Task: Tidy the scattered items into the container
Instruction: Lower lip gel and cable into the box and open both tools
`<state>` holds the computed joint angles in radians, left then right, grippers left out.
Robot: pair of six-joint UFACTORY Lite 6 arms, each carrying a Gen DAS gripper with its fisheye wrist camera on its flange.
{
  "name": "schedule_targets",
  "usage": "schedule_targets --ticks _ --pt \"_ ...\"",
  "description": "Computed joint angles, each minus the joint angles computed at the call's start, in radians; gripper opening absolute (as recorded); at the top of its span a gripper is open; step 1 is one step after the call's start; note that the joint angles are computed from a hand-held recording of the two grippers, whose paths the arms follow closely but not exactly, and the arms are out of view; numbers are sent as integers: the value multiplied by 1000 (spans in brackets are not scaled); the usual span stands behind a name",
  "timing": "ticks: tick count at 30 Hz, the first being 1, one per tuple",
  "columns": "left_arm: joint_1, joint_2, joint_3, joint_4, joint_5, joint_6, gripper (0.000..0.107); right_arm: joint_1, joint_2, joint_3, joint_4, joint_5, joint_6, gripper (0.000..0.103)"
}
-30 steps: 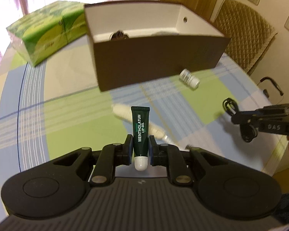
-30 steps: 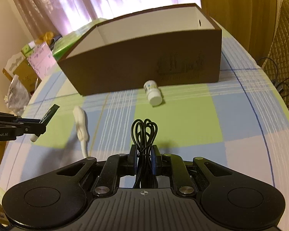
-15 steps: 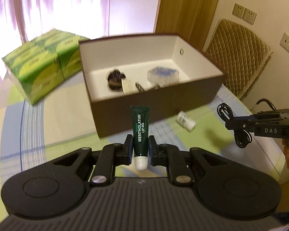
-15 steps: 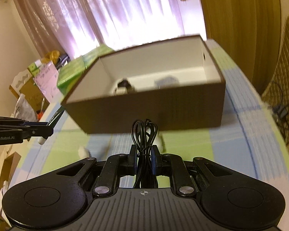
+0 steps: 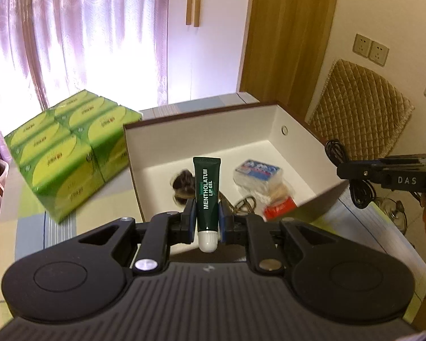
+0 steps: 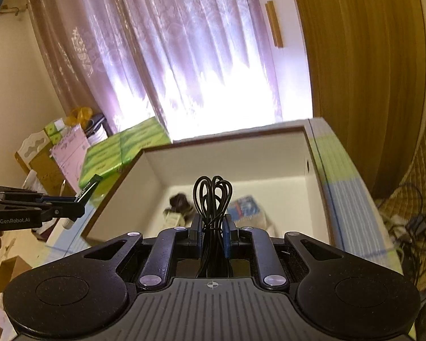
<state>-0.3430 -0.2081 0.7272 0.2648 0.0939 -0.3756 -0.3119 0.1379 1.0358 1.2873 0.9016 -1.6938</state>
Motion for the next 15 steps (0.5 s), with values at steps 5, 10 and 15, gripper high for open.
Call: schedule_targets --ticks 5,10,15 --pt "23 124 105 -78 -13 99 12 53 86 98 18 -50 18 16" --pt "42 276 213 -105 -13 121 12 89 184 197 1 -97 45 16" --pt "53 445 321 -8 9 -1 12 117 300 311 -55 -152 111 16"
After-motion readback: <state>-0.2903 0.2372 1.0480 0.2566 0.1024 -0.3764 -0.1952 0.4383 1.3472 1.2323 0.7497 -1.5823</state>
